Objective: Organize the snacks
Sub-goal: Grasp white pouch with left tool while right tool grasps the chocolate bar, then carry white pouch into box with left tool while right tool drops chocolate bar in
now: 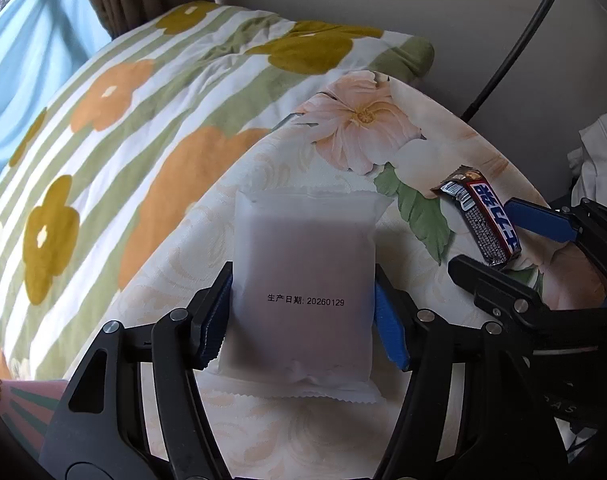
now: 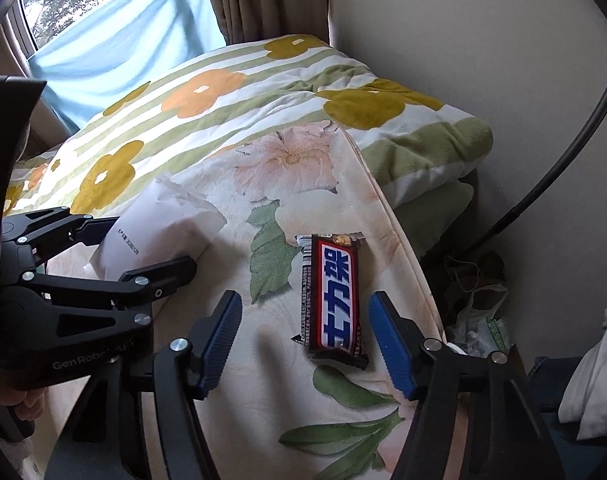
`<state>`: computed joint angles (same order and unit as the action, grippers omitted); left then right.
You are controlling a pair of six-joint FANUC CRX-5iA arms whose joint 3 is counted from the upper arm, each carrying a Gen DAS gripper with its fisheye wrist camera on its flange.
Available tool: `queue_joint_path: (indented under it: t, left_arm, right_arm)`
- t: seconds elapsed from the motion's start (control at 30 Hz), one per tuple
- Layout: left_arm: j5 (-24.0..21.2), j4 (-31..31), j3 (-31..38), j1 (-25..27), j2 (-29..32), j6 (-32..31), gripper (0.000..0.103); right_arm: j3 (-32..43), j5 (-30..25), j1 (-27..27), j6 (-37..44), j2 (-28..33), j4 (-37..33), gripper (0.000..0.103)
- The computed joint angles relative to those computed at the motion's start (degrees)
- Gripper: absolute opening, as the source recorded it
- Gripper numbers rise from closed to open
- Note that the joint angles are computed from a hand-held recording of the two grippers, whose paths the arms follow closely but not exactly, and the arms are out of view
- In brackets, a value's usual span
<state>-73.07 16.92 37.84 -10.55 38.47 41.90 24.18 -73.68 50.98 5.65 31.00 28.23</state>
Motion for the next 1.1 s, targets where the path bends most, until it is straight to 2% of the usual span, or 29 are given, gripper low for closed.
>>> queue_joint_path:
  t: [0.2,0.27,0.37,0.77,1.1]
  left_arm:
    - [0.4,0.1,-1.1,0.3,-0.8,0.4,0.06]
    - [0.2,0.1,-1.1,0.5,-0.8,0.5,0.06]
    - [0.5,0.1,-1.8,0.6,-1.5,1.0,0.06]
    - [4.0,2.1,-7.3,2.7,-8.4,5.3,0.06]
    - [6.4,2.9,-10.3,7.5,-16.8,15.4,0.06]
  right_arm:
    - [1.8,-2.0,-0.6,2.5,1.8,0.3,0.042]
    - [1.9,-2.7,-0.4,2.9,2.2,1.2,0.033]
    - [1.8,-2.9,-0.3,4.8,2.4,1.8,0.026]
    - [2.5,0.4,0.7,9.6,0.3,3.7,0.026]
    - [10.1,4.4,1.0,21.4,0.2,1.4,0.026]
